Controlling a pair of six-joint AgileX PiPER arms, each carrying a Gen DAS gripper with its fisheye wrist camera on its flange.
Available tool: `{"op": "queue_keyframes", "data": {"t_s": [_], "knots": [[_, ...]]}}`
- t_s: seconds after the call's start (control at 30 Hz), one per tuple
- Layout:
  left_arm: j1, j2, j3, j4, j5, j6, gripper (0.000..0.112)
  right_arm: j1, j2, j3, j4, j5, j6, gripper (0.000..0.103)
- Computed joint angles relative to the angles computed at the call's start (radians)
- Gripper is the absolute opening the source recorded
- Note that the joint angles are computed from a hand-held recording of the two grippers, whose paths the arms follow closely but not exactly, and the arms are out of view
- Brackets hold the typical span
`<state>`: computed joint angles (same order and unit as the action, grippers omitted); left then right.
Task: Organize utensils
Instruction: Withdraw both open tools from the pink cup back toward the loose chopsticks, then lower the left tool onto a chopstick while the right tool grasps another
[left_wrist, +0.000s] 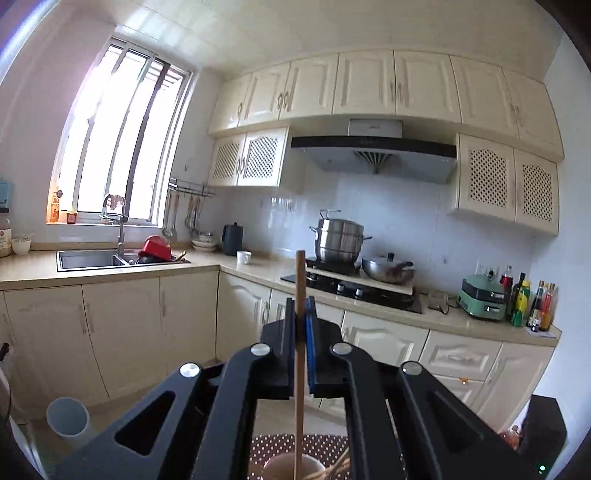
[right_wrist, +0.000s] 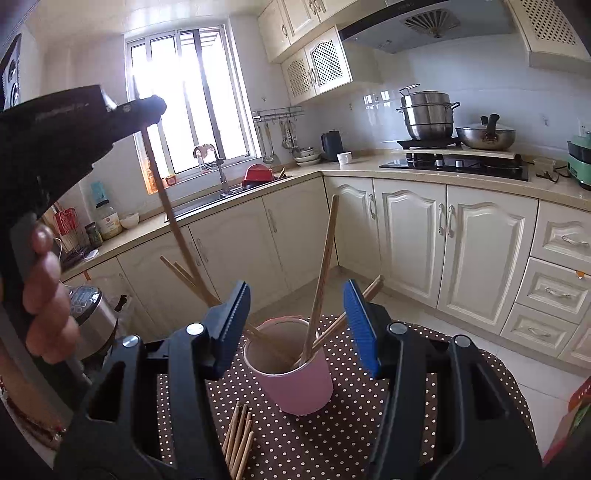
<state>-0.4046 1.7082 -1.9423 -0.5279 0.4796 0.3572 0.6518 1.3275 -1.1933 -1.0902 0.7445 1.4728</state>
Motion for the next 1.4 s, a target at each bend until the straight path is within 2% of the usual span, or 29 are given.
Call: {"op": "queue_keyframes", "data": {"t_s": [0.1,0.37,0.43,0.47,0.57,0.7,0.87,0.93,1.03,1.13,1.23,1.3,1.4], "knots": [[-0.023,0.035,0.002,0.022,-0.027,-0.030,0.005,-0.001,0.004,0.005,-0.017,0.003,0.009,0.052],[-0.002,0.101,-0.025,0.037,0.085,-0.039,0.008,-0.010,0.020,0.006,-0.003,-0.007,-0.006,0.052],[0.011,0.093,-0.013,0.049,0.107,-0.041,0.035,-0.002,0.022,0.002,-0.003,0.003,-0.002,0.052],[0.020,0.082,0.010,0.031,0.104,-0.023,0.039,0.001,0.021,0.002,-0.011,0.004,0.004,0.052],[0.033,0.041,0.068,0.056,0.108,-0.022,0.040,0.026,0.019,-0.007,-0.013,0.032,0.005,0.052],[0.079,-0.034,0.183,0.011,0.123,0.049,0.040,0.093,0.012,-0.012,-0.022,0.103,0.008,0.052],[0.155,-0.130,0.341,-0.025,0.188,0.121,0.043,0.199,0.015,-0.005,-0.017,0.197,0.024,0.052],[0.187,-0.161,0.406,-0.059,0.208,0.171,0.043,0.230,0.023,0.006,0.005,0.211,0.034,0.052],[0.208,-0.198,0.504,-0.019,0.217,0.192,0.043,0.263,0.044,0.024,0.042,0.222,0.047,0.052],[0.239,-0.200,0.567,-0.019,0.263,0.236,0.043,0.256,0.061,0.041,0.120,0.190,0.030,0.052],[0.275,-0.190,0.628,-0.001,0.284,0.244,0.043,0.188,0.089,0.066,0.308,0.080,-0.078,0.052],[0.292,-0.178,0.654,0.010,0.300,0.248,0.043,0.156,0.113,0.082,0.404,0.034,-0.141,0.051],[0.316,-0.168,0.702,0.014,0.305,0.274,0.043,0.139,0.156,0.090,0.493,0.007,-0.210,0.034]]}}
